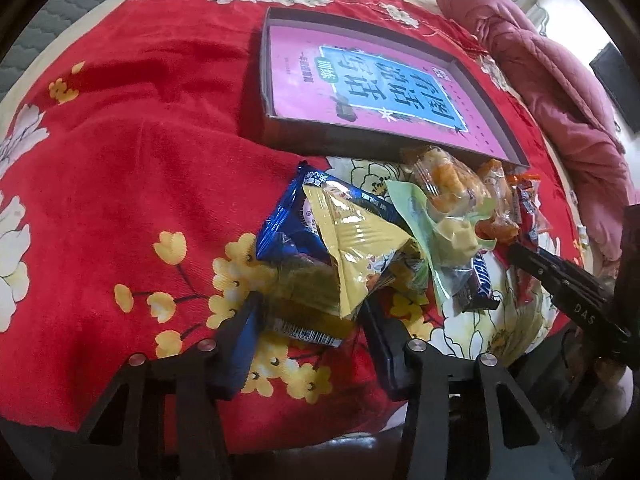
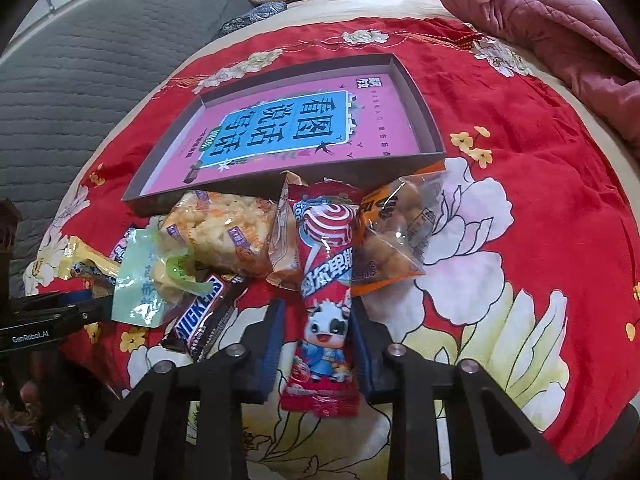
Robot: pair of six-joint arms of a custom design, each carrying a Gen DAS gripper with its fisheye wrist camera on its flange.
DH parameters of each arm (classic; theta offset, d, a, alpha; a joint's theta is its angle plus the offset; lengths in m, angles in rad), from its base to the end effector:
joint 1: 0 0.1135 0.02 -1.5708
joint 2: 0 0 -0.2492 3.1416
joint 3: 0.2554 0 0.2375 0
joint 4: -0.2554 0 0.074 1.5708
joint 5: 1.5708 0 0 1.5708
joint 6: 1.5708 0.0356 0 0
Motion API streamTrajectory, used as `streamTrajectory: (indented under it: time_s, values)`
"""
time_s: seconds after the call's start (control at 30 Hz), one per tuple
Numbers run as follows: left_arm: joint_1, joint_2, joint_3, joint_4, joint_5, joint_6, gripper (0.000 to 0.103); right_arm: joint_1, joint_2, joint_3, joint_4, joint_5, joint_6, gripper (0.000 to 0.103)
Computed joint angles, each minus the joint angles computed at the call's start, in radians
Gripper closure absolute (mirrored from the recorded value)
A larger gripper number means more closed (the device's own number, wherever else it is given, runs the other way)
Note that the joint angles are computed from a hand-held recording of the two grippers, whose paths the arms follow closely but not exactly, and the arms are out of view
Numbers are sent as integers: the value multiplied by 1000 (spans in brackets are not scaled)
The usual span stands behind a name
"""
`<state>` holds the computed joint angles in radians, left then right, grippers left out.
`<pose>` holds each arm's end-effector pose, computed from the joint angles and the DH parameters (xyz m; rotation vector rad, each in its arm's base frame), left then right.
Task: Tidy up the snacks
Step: 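Grasp the square wrapped cake with the left tool while the right tool grasps the red cow stick snack, then lift the cake with the left tool while the right tool lifts the red stick snack over the tray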
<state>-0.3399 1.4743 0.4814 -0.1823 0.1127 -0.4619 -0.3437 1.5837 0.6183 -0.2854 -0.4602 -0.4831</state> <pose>0.2004 -0.0751 0.1009 -0.1390 2.7950 -0.3642 0.2281 -0.0649 0.1073 -0.2835 2.6276 0.3953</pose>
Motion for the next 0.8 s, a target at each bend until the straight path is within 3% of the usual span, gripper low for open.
streamTrajectory:
  time_s: [0.17,0.43,0.8]
  values:
    - [43,-68,-14,-33,48,8,56,-15,-32,-7,-29,-48,-38,77]
    - [5,-167,9,-125,4,-22,58,-35,-75,-8,-75,-118,-73,79]
    - [81,-312,26,-260,-23,6,58,-72,-89,7,-120,-182,-97,80]
